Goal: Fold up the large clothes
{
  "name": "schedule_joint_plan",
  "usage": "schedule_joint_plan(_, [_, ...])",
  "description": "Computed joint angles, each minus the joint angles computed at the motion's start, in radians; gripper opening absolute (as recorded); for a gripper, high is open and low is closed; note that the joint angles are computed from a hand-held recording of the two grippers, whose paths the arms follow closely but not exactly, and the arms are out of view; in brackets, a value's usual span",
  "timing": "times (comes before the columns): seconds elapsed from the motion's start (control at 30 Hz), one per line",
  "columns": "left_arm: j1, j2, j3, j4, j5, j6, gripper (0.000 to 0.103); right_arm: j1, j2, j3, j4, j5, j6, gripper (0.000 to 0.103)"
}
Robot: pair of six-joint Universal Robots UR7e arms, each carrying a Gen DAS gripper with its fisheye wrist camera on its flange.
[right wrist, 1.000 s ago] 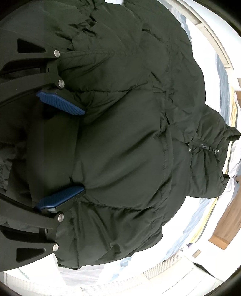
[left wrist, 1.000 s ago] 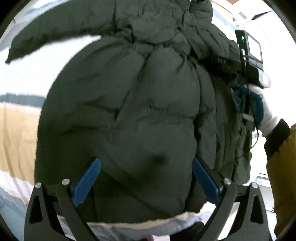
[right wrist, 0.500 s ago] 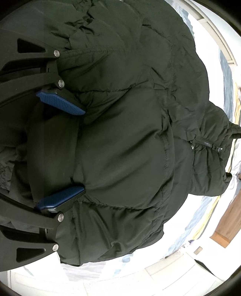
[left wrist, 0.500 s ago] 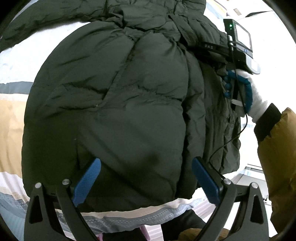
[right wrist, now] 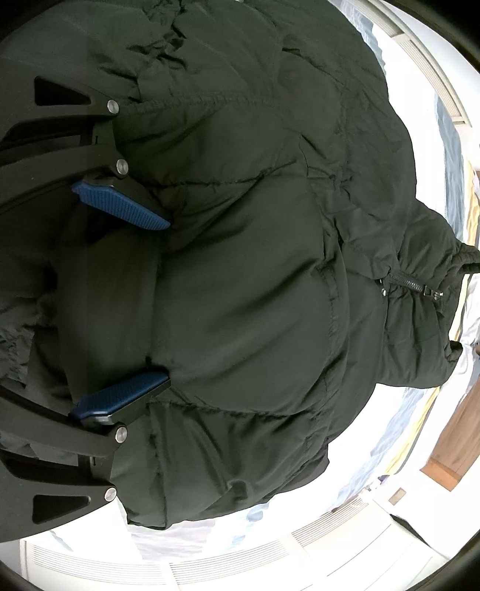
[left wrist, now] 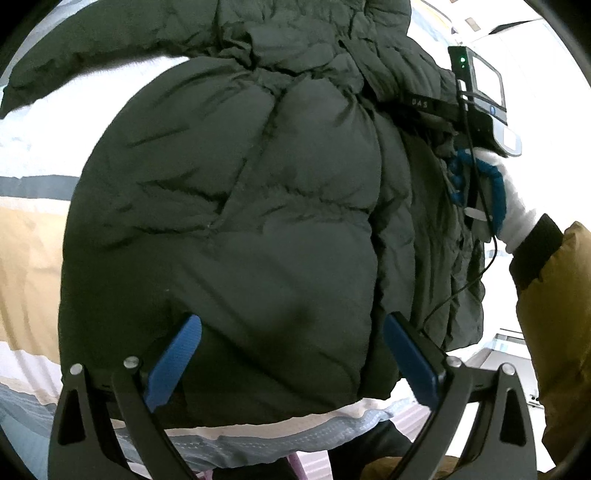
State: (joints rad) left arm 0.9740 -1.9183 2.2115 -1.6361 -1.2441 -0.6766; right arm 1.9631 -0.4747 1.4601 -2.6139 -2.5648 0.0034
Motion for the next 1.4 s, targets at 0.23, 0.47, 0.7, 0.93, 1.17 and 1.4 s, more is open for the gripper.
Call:
schedule_joint_plan(0.23, [-0.003, -0.003, -0.009, 0.009, 0.034, 0.006, 0.100, 0.007, -0.004, 0.009, 0.002, -0.004, 0.015, 0.078])
schedule_joint_plan(0.47, [0.041, -0.012, -0.026, -0.008, 0.075, 0.006, 0.100, 0.024, -0.013, 0.012, 0.039, 0.007, 0.056, 0.078])
schedule_joint_plan(0.7, [0.157, -0.049, -0.065, -0.125, 0.243, 0.023, 0.100, 0.055, -0.032, 0.002, 0.091, 0.088, 0.084, 0.078])
schedule_joint_plan(0.93, [0.367, 0.006, -0.131, -0.387, 0.350, 0.136, 0.100, 0.087, -0.012, -0.045, 0.113, 0.157, 0.080, 0.078])
schedule_joint_plan(1.17, [0.626, 0.145, -0.214, -0.822, 0.149, 0.243, 0.100, 0.093, 0.004, -0.066, 0.108, 0.195, 0.067, 0.078])
schedule_joint_plan(1.4, [0.764, 0.310, -0.307, -1.029, -0.050, 0.219, 0.099, 0.086, -0.020, -0.037, 0.113, 0.203, 0.096, 0.078])
